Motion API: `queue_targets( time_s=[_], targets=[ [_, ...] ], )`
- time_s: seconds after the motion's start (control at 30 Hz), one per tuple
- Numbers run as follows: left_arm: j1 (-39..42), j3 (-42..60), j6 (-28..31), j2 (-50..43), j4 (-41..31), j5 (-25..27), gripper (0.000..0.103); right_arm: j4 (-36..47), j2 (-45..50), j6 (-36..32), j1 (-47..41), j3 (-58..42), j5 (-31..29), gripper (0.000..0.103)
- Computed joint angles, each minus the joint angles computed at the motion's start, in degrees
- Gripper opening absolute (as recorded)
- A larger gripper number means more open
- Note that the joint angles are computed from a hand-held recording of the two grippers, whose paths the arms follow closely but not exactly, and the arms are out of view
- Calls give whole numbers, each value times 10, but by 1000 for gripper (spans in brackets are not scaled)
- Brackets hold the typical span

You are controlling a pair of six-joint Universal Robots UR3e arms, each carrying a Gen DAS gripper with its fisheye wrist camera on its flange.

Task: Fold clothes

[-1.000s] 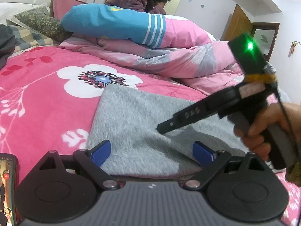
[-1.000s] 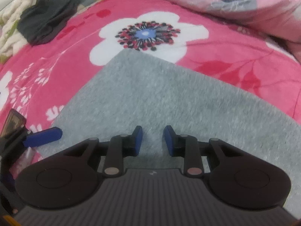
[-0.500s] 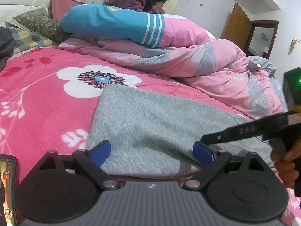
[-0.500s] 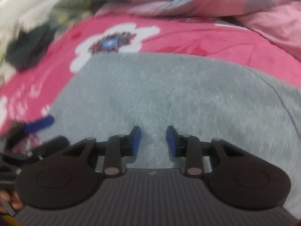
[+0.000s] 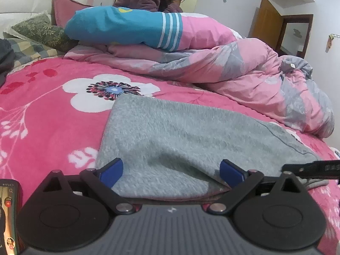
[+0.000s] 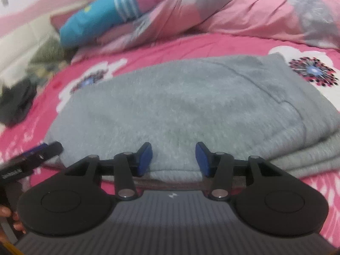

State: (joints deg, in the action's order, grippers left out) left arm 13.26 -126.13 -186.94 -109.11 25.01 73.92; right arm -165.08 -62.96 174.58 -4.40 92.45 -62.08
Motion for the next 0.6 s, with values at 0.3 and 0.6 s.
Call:
queue_targets(
  time_s=[0.3, 0.6],
  targets=[
    [-6, 4, 3, -2, -2, 11, 99, -118, -89, -75, 11, 144, -5, 57],
    [-16, 11, 10, -8, -6, 22, 102, -193, -53, -85, 54, 137, -43, 70]
  ],
)
